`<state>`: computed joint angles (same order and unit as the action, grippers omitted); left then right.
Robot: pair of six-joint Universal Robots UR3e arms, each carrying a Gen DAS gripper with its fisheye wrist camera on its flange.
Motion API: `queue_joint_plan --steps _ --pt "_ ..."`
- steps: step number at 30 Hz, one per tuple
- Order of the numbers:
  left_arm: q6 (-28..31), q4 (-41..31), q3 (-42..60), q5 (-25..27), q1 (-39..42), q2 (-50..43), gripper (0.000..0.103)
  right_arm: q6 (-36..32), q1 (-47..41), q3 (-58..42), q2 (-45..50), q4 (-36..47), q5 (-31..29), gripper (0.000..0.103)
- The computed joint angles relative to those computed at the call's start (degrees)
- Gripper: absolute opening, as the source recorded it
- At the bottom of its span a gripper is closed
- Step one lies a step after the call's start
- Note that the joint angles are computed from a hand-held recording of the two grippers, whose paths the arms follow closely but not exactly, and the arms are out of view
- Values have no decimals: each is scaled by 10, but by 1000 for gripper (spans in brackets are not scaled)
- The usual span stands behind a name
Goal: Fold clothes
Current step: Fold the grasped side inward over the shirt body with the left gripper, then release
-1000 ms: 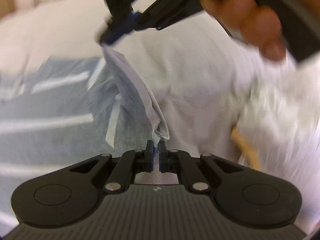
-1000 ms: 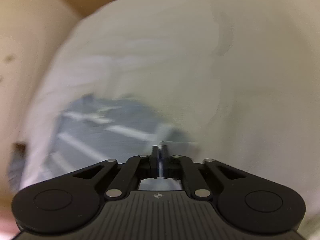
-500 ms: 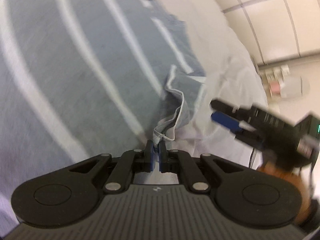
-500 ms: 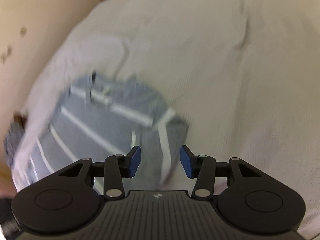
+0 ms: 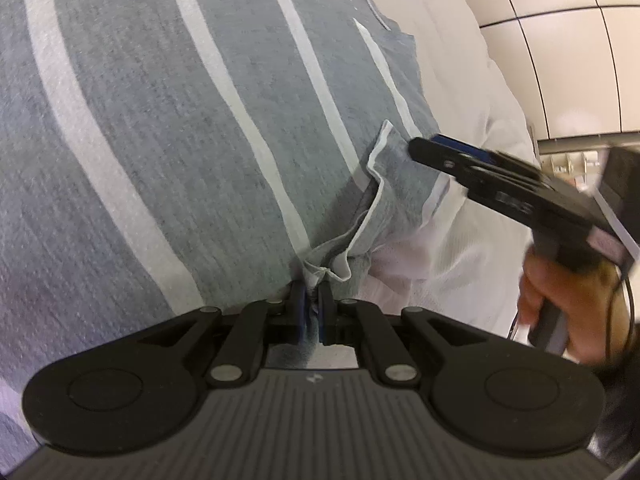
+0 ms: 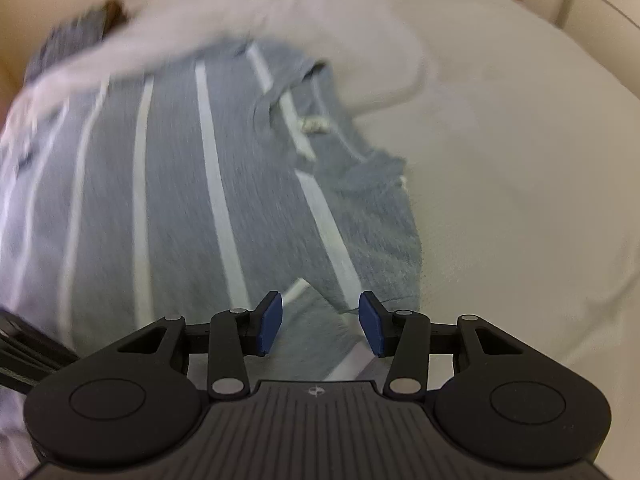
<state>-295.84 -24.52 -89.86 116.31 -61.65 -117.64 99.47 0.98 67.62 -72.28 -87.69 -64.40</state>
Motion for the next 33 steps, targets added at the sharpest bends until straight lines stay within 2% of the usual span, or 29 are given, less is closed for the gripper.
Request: queue_joint_plan --steps 3,4,5,6,9,11,15,18,22,23,26,29,33 --pt "22 7 -14 -1 -4 6 3 -16 25 -65 53 30 -47 44" --pt "33 5 -13 -4 -4 8 3 -22 28 -90 67 55 -59 38" --pt "43 2 -13 -6 -4 11 3 -26 28 -110 77 76 -66 16" --pt "54 2 -14 -9 -2 14 2 -27 27 -123 82 90 -68 0" --pt "54 31 -23 9 -4 12 3 -5 9 -113 67 71 -33 0" --pt "23 47 -38 9 -4 14 3 22 -1 -108 62 49 -5 0" --pt "-17 66 -60 -11 3 17 3 52 5 -79 60 -18 1 0" --pt "-67 76 -74 -4 -4 25 3 83 -7 -60 52 -53 26 2" --pt "-122 69 -83 17 -18 39 4 107 -52 -63 24 -11 68 7" --pt "-119 54 -80 20 -20 44 4 107 -60 -58 15 1 71 8" --pt "-60 -10 -48 20 -20 59 5 87 -84 -11 -27 29 60 8" --pt "50 8 -36 3 -1 56 11 66 -107 36 -62 58 36 9" --pt "185 34 -28 -48 45 39 12 60 -127 98 -102 63 18 9"
